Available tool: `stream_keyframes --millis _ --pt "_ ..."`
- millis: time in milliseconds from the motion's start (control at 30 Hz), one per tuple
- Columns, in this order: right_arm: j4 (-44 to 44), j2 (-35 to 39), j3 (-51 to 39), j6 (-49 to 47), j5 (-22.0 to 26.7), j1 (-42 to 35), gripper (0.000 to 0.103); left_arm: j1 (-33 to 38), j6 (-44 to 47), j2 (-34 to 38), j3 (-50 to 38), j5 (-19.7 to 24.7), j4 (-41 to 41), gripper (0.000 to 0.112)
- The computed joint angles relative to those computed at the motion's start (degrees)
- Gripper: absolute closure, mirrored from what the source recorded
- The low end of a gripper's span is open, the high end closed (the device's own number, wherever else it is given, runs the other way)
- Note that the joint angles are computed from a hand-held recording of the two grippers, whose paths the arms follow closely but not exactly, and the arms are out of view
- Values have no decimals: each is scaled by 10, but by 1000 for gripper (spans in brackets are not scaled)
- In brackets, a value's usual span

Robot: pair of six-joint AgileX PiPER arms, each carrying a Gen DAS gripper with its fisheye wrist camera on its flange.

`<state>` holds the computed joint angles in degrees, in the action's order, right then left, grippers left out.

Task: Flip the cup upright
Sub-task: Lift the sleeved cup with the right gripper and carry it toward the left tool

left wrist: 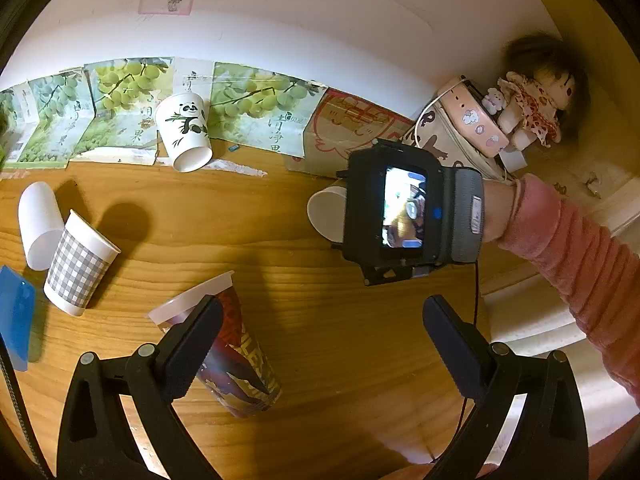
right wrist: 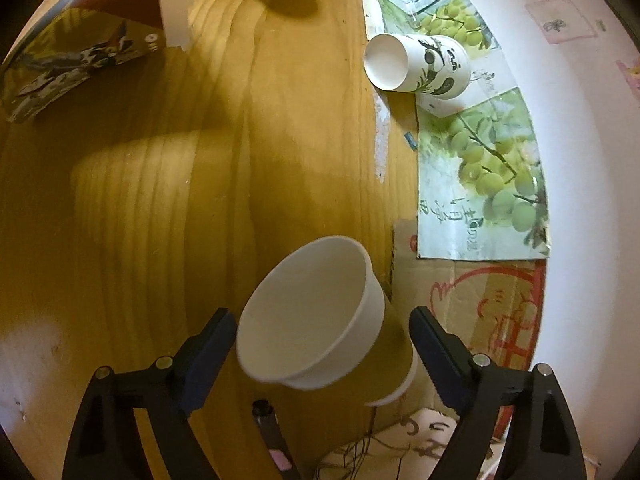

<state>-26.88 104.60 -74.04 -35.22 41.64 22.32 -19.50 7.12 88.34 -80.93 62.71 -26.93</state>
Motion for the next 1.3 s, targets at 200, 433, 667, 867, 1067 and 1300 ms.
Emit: stream_keyframes --millis 200,433,667,867,1067,1300 --pt "21 18 -23 -12 3 -4 19 -6 -9 1 -2 -2 5 12" --pt "43 17 -36 14 17 -7 20 -4 -15 -12 6 -8 1 12" --pt "90 -8 -31 74 39 -10 20 5 -12 -33 17 -8 -1 12" --pt "128 -35 -20 171 66 -11 20 22 0 -66 37 -6 -11 12" --pt "177 -70 2 272 92 -15 20 48 19 -110 63 2 -21 12" --pt "218 -135 63 379 110 9 20 99 52 -165 105 27 -39 12"
